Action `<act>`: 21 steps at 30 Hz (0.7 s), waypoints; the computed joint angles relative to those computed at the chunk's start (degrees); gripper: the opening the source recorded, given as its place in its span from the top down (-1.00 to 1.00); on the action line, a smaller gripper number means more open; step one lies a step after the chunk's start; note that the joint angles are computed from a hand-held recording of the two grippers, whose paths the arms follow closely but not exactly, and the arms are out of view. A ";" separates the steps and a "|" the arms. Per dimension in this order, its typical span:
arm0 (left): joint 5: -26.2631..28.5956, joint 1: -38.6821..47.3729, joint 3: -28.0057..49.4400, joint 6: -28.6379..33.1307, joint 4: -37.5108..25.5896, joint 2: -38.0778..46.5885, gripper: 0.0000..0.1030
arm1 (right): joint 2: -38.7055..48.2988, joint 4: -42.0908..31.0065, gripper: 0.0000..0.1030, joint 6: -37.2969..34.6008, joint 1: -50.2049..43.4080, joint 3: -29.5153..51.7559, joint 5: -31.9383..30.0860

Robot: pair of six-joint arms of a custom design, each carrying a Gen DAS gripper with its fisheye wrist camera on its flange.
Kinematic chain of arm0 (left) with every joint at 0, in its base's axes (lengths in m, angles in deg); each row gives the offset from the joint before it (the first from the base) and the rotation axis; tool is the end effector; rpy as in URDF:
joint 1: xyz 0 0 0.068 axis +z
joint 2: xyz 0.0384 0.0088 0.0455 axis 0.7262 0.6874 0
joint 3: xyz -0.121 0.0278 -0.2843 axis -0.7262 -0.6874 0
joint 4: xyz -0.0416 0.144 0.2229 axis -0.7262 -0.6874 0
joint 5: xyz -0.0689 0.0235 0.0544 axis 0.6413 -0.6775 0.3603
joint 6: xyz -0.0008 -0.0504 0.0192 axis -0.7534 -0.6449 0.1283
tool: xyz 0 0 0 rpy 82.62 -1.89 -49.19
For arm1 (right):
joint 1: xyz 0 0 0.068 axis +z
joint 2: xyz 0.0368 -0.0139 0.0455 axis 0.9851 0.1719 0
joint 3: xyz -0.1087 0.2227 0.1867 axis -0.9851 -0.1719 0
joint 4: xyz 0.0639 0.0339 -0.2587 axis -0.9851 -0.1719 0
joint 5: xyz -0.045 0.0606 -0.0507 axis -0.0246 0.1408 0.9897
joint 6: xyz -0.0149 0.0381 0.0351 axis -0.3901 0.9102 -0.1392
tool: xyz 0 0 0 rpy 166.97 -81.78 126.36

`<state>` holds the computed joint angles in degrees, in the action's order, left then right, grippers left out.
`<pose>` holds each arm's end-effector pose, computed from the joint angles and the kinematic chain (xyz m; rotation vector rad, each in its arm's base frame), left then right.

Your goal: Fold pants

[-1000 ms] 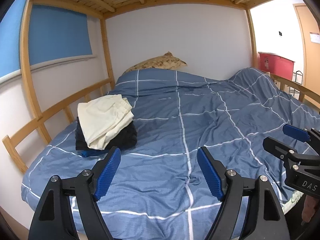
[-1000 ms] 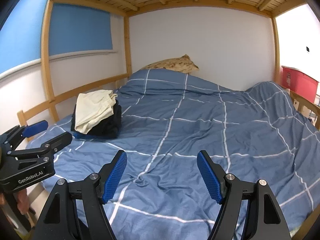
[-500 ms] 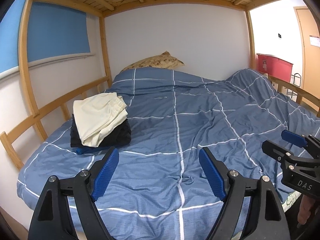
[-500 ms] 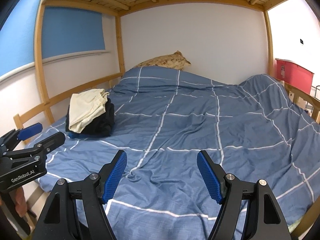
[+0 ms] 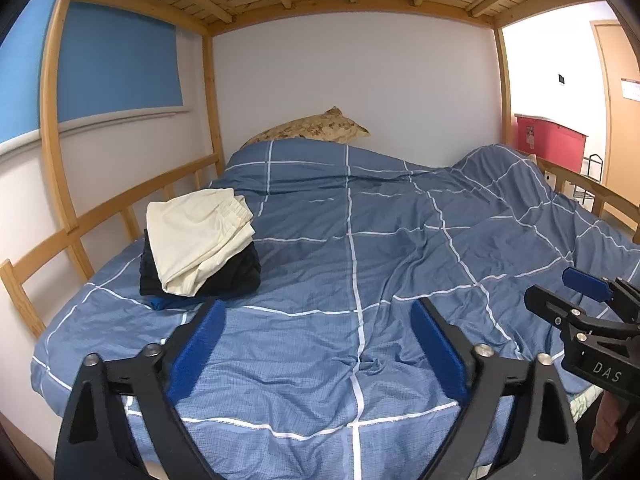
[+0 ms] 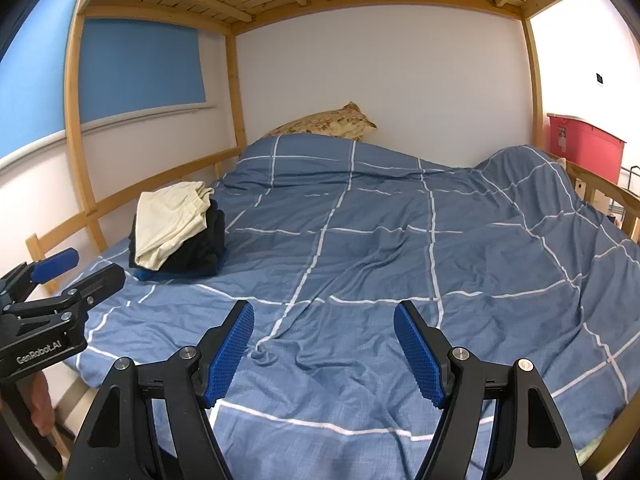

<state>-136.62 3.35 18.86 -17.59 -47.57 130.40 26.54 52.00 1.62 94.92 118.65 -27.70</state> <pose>0.1583 -0.1089 0.3482 -0.2850 2.0088 0.2923 0.2355 0.0714 0.3237 -0.4594 2.0085 0.3976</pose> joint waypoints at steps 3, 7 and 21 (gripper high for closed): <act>-0.85 -0.26 0.24 -0.58 -0.40 0.18 -0.93 | -0.02 -0.15 -0.42 -0.37 -0.22 0.06 -0.39; -2.08 -0.98 0.23 -0.93 -0.65 0.33 -0.98 | 0.00 -0.34 -0.43 -0.25 -0.11 0.24 -0.19; -1.81 -1.19 -0.02 -0.61 -0.08 0.06 -0.99 | 0.21 -0.90 -0.43 0.02 -0.27 0.66 -0.27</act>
<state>-138.43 2.16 18.84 -18.21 -47.65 130.46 26.75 51.10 1.64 94.65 119.32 -27.97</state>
